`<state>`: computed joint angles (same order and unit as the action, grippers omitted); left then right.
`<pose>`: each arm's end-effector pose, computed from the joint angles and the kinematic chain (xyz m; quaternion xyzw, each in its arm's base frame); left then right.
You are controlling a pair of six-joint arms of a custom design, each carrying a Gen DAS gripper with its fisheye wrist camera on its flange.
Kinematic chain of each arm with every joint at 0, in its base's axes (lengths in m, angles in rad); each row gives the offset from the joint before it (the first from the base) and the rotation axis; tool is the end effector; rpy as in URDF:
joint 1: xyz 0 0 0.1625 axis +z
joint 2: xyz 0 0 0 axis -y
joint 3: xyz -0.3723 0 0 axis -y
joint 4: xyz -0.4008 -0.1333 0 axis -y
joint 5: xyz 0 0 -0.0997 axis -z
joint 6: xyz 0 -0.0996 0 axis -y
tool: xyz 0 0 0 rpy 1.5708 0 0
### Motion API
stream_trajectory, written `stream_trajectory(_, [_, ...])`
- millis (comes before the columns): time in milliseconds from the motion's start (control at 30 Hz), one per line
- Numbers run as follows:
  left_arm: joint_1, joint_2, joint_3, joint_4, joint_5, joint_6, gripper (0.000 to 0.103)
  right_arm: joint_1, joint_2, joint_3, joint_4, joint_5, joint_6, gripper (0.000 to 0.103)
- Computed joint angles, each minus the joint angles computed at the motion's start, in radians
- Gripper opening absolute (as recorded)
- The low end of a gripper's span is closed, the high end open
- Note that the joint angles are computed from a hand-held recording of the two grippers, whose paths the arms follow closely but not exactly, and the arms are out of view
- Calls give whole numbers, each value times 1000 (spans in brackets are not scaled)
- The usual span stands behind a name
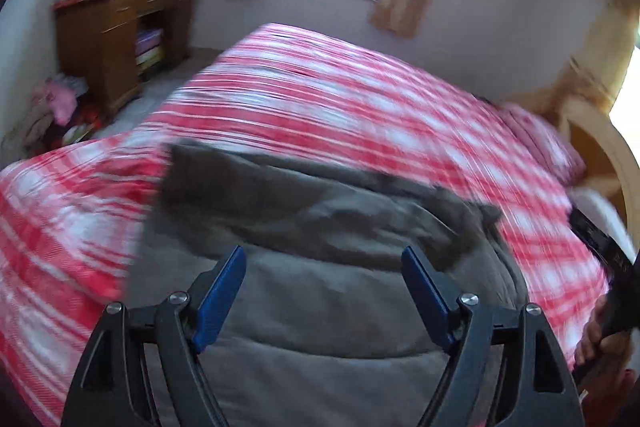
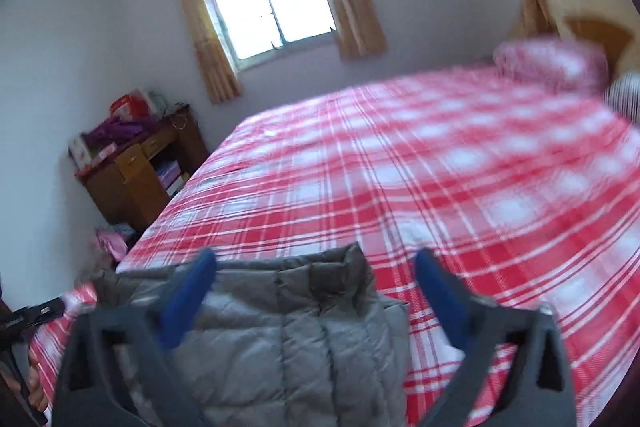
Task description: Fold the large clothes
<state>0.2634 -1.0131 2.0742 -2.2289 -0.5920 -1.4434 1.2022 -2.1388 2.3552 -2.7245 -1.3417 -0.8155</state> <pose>-0.3903 -0.3289 0.0383 0.0351 0.8692 -0.4175 0.2627 0.0271 -0.3625 0.4132 0.2468 -0.8529 0.4293 0.1658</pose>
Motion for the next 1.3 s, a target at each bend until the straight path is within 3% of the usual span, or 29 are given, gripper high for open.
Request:
stream_trajectory(67, [13, 85, -71, 20, 2, 34, 80, 54, -33, 35, 77, -64, -50, 30])
stream_trajectory(100, [20, 117, -100, 22, 6, 49, 80, 68, -36, 47, 108, -69, -55, 23])
stream_trajectory(167, [40, 162, -150, 49, 19, 62, 80, 113, 1, 68, 143, -69, -64, 22])
stream_trajectory(333, [105, 169, -217, 268, 69, -31, 80, 276, 318, 63, -144, -271, -41, 22])
stream_trajectory(400, [146, 161, -196, 239, 46, -21, 80, 292, 469, 25, -247, -354, -34, 23])
stream_trajectory(467, [178, 150, -150, 170, 35, -10, 80, 271, 542, 17, -308, -387, -41, 23])
stream_trajectory(567, [186, 144, -53, -53, 70, 60, 82, 204, 573, 11, -311, -342, -28, 23])
stream_trajectory(633, [185, 161, -34, -103, 102, 73, 84, 177, 579, 6, -309, -297, -21, 23])
stream_trajectory(767, [176, 200, -43, -54, 148, 1, 85, 169, 595, 3, -300, -286, -15, 23])
stream_trajectory(933, [207, 210, -43, -152, 120, 74, 87, 154, 609, -20, -259, -268, 7, 23])
stream_trajectory(1100, [209, 217, -66, -90, 107, 44, 87, 176, 620, -20, -279, -310, 12, 22])
stream_trajectory(1200, [216, 220, -68, -95, 108, 53, 87, 190, 580, -37, -212, -313, 33, 21])
stream_trajectory(1300, [223, 227, -84, -86, 111, 59, 87, 173, 501, -26, -268, -264, 40, 21])
